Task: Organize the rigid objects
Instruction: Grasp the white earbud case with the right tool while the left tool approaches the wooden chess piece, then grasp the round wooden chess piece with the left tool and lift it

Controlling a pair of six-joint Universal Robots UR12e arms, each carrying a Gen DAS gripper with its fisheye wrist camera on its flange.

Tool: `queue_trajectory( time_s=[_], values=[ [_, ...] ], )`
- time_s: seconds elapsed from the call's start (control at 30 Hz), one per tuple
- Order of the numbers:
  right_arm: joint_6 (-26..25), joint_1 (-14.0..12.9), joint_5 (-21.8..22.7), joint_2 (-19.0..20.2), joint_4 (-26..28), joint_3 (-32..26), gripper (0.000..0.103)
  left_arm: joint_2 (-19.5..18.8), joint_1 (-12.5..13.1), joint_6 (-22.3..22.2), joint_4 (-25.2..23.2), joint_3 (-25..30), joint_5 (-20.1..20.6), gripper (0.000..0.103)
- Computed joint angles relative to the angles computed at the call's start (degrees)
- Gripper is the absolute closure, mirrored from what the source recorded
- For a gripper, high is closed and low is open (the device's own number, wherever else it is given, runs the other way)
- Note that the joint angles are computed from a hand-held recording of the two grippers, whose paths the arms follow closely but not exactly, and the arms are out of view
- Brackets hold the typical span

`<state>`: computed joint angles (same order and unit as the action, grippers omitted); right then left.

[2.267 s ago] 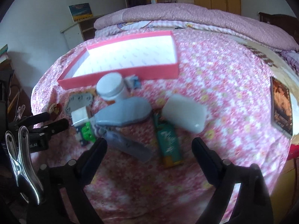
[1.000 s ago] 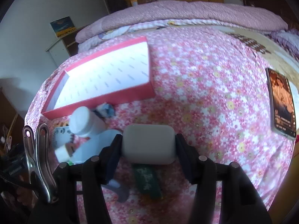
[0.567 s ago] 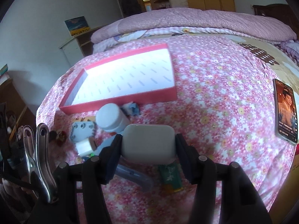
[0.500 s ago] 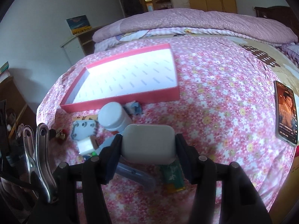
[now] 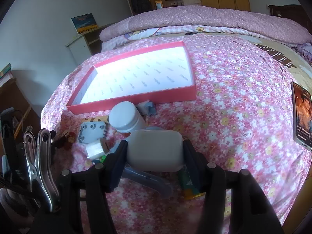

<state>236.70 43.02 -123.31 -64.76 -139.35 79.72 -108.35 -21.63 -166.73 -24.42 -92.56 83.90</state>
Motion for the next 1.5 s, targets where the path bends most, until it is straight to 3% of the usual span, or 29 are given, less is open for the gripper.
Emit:
queue_trajectory(
  time_s=[0.33, 0.37, 0.4, 0.47, 0.5, 0.57, 0.73, 0.87, 1.07, 1.27, 1.5],
  values=[
    [-0.12, -0.18, 1.11, 0.01, -1.09, 0.40, 0.045, -1.26, -1.93, 7.41, 5.32, -0.13, 5.10, 0.042],
    [-0.12, -0.20, 1.20, -0.01, -1.17, 0.44, 0.045, -1.45, -2.12, 8.27, 5.66, -0.01, 5.35, 0.044],
    [-0.07, -0.19, 1.20, 0.01, -1.13, 0.42, 0.045, -1.58, -2.20, 8.97, 6.02, -0.01, 5.21, 0.052],
    [-0.07, -0.19, 1.21, -0.01, -1.12, 0.46, 0.045, -1.59, -2.09, 9.49, 5.37, 0.08, 3.82, 0.066],
    [-0.01, -0.21, 1.28, -0.04, -1.23, 0.54, 0.045, -1.58, -2.08, 9.64, 5.05, 0.13, 3.48, 0.068],
    [0.14, -0.23, 1.39, -0.08, -1.38, 0.63, 0.045, -1.61, -1.85, 9.41, 4.63, 0.25, 2.58, 0.068],
    [0.08, -0.21, 1.60, 0.07, -1.29, 0.53, 0.045, -1.79, 0.60, 5.46, -0.62, 1.69, -6.17, 0.067],
    [-0.03, -0.21, 1.88, 0.23, -1.33, 0.39, 0.045, -2.66, 1.27, 4.48, -0.31, 2.56, -9.32, 0.064],
    [-0.06, -0.02, 1.19, 0.08, -1.57, 0.53, 0.045, -2.50, 0.92, 5.75, 0.31, 2.31, -7.82, 0.062],
    [0.20, -0.20, 2.12, 0.15, -2.02, 0.68, 0.045, -1.23, 0.25, 9.46, 6.91, -1.08, -6.01, 0.062],
    [0.19, -0.01, 1.71, 0.17, -2.14, 0.55, 0.045, -1.72, 0.52, 9.34, 3.83, -0.02, -8.74, 0.067]
  ],
)
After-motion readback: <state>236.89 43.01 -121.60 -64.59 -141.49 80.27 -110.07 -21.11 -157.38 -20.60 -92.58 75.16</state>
